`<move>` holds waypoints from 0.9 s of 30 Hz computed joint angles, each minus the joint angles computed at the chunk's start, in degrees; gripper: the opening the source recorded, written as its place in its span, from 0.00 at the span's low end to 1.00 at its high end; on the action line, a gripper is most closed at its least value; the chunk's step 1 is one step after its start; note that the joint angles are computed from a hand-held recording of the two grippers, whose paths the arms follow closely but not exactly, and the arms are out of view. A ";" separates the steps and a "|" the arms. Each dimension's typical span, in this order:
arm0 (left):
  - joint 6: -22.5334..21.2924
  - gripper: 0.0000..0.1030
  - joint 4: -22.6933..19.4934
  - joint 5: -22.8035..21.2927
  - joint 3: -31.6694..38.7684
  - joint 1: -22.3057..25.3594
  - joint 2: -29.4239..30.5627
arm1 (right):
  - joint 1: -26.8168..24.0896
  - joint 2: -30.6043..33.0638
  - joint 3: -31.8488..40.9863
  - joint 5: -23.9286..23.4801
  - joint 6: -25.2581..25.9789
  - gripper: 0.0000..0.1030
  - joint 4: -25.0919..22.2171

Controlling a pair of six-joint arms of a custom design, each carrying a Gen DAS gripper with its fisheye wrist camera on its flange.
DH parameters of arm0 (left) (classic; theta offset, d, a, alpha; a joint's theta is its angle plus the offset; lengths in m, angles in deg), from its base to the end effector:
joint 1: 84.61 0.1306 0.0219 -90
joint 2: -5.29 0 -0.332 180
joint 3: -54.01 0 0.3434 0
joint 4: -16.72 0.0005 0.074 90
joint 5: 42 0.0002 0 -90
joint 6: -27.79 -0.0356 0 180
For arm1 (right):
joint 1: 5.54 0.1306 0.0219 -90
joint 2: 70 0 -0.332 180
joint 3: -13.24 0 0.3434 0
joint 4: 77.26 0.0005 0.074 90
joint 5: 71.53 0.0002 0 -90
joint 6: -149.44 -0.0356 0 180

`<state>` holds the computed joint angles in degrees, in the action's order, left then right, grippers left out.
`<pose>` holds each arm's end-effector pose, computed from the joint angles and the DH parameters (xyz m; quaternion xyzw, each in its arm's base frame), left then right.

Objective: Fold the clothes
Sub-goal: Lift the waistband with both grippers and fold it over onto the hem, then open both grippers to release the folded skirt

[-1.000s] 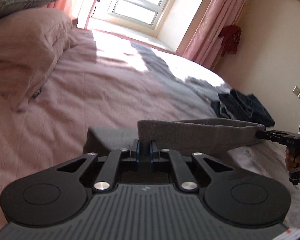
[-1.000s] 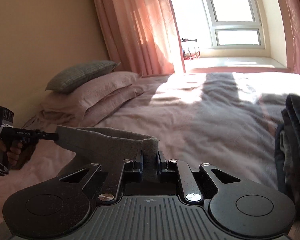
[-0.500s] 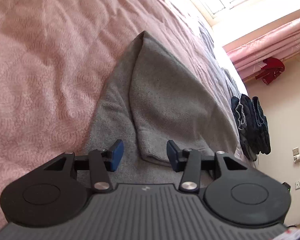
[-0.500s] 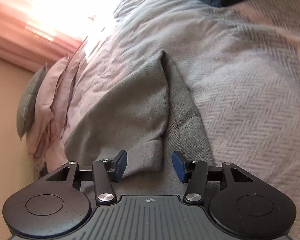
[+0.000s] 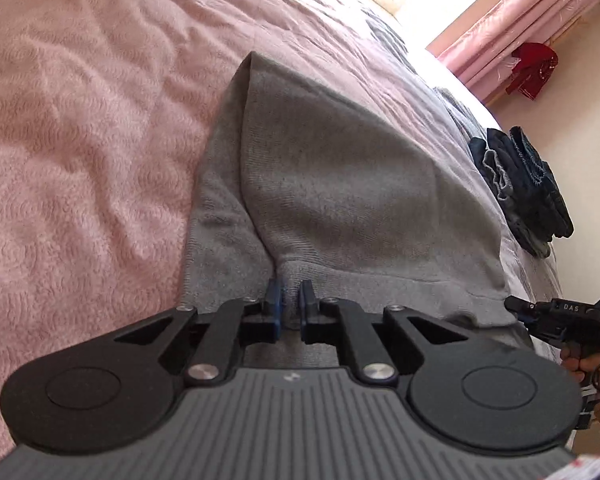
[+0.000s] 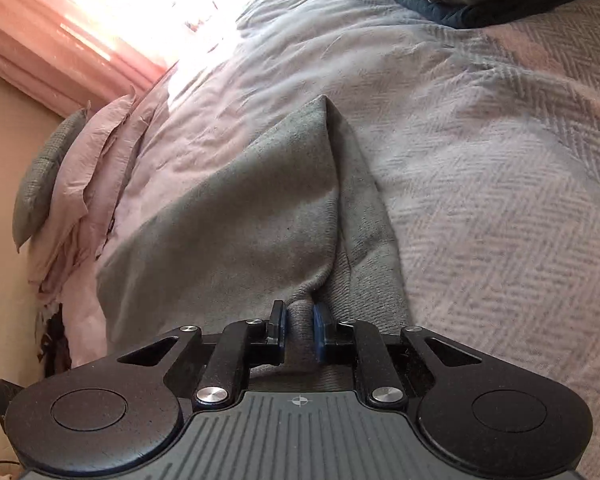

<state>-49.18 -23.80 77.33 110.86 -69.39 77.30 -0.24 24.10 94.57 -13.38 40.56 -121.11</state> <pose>0.3037 0.0640 0.2697 -0.1531 0.9146 -0.2364 0.2900 0.4342 0.0586 0.2987 0.0307 0.9240 0.3148 0.2150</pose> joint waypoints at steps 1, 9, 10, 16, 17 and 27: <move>1.04 0.06 0.58 0.80 -0.39 0.45 -1.01 | -0.13 -0.48 -0.18 -0.35 -0.89 0.10 0.39; -1.91 0.14 -3.54 -3.38 1.01 -0.54 -0.09 | 1.21 -1.09 1.43 3.10 7.98 0.12 -6.04; -1.95 0.14 -3.62 -5.43 1.68 -0.84 -0.73 | 1.72 -0.67 3.38 5.15 8.80 0.19 -8.30; -2.06 0.14 -0.83 -10.36 7.11 -1.97 1.54 | 7.28 -4.74 3.10 22.26 15.77 0.29 1.02; -3.45 0.14 0.14 -10.58 9.26 -3.86 4.19 | 7.82 -3.73 3.34 20.56 16.46 0.29 3.48; -14.68 0.05 13.04 -17.43 19.04 -14.89 23.38 | 17.73 16.66 15.48 23.86 35.38 0.29 11.81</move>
<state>-63.86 -10.76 59.90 129.90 -84.28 100.68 17.50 40.76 110.05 10.48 75.94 -109.30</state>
